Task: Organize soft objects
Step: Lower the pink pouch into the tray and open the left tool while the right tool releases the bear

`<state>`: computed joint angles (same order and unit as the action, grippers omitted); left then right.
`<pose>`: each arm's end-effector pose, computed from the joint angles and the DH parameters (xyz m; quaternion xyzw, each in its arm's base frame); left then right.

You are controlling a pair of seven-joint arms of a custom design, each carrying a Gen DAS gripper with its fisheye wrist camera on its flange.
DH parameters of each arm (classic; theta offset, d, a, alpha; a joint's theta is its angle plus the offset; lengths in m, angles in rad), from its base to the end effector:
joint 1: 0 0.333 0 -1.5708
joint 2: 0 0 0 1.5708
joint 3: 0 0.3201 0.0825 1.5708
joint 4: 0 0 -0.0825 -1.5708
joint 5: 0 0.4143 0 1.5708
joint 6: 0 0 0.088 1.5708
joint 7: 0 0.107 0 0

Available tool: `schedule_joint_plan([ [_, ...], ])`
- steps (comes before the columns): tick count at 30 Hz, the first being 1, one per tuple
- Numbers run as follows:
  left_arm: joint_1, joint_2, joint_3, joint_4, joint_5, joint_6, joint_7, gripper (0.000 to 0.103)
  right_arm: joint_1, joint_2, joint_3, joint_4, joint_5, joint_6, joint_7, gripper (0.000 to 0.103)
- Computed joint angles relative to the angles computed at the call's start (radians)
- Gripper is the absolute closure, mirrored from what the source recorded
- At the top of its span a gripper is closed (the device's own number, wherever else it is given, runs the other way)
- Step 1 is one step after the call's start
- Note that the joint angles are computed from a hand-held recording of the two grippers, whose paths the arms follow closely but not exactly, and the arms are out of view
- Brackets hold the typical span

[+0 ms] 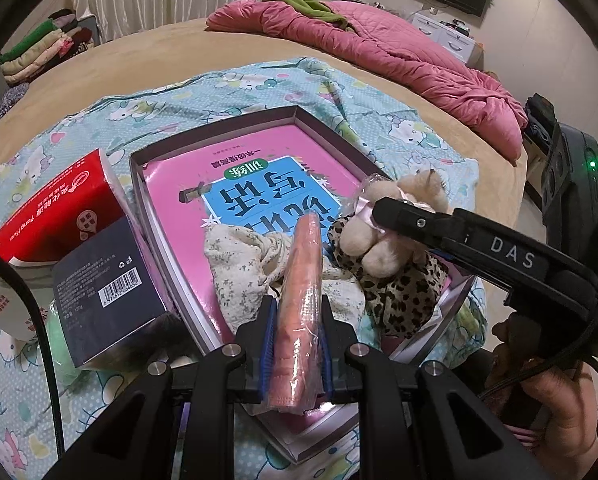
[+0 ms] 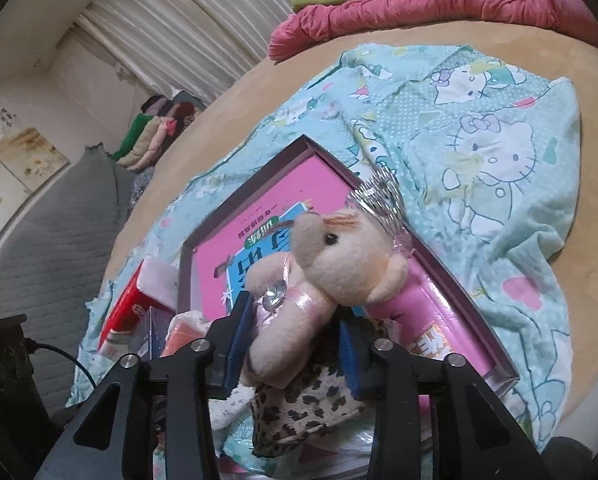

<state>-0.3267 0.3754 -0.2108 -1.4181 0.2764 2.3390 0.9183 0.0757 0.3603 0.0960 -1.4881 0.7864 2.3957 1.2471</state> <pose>0.6564 -0.3544 0.5490 -0.6828 0.6725 -0.2508 0.1367 0.7323 0.1214 0.5271 -0.6521 0.6302 0.0339 0.4200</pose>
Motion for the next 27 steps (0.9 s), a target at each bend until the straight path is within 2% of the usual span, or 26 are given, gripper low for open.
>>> schedule_joint_plan([
  [8, 0.003, 0.002, -0.002, 0.000, -0.010, 0.008, 0.001, 0.084, -0.002, -0.023, -0.008, -0.024, -0.012, -0.006, 0.009, 0.053],
  [16, 0.016, -0.001, -0.014, -0.010, -0.055, 0.043, 0.020, 0.084, -0.007, -0.073, -0.020, -0.083, 0.011, 0.004, 0.016, 0.051],
  [20, 0.020, -0.001, -0.019, -0.009, -0.075, 0.048, 0.034, 0.083, -0.001, -0.092, -0.027, -0.100, 0.008, 0.016, 0.022, 0.045],
  [24, 0.022, 0.000, -0.022, -0.006, -0.092, 0.044, 0.044, 0.081, 0.003, -0.096, -0.030, -0.104, 0.001, 0.013, 0.026, 0.045],
  [27, 0.022, -0.003, -0.022, -0.008, -0.098, 0.046, 0.048, 0.073, 0.007, -0.103, -0.033, -0.110, -0.006, 0.012, 0.034, 0.045],
])
